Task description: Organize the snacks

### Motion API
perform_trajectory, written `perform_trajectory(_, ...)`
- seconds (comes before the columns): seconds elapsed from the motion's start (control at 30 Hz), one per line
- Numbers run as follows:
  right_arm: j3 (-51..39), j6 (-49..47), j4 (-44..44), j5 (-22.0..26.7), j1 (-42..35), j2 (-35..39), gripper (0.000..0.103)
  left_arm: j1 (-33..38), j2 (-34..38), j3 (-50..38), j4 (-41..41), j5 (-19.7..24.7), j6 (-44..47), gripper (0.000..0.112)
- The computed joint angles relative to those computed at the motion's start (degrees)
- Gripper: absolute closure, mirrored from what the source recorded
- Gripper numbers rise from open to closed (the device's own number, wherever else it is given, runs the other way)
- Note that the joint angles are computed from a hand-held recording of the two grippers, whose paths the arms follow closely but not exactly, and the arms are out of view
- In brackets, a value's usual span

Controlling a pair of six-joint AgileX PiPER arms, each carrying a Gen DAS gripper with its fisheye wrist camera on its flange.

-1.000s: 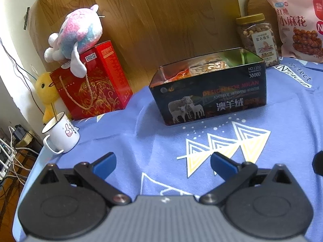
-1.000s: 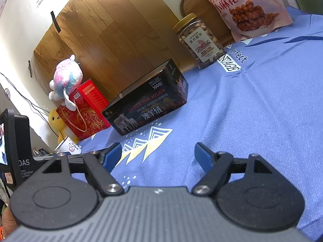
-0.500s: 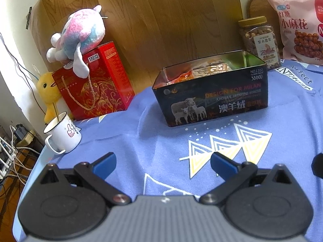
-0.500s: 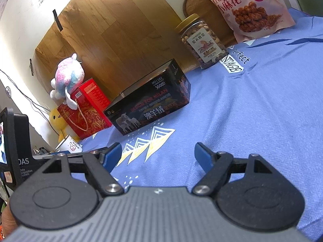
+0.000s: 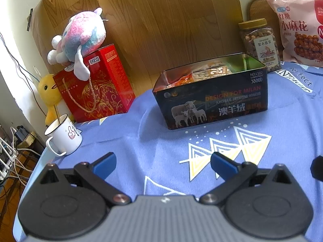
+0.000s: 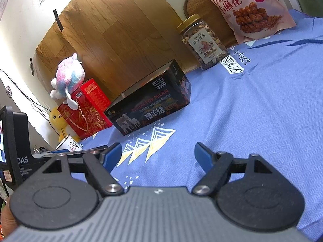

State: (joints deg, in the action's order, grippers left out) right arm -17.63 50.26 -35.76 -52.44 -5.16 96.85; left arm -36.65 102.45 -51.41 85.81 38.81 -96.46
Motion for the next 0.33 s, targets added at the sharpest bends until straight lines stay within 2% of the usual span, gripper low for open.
perform_trajectory(0.23, 0.01, -0.07, -0.13, -0.14, -0.12, 0.09, 0.022, -0.36, -0.79, 1.24, 3.46, -0.09, -2.95, 0.010)
perform_trajectory(0.33, 0.00, -0.28, -0.29, -0.04, -0.25, -0.05, 0.022, 0.84, -2.33, 1.89, 3.85, -3.49, -3.10, 0.009)
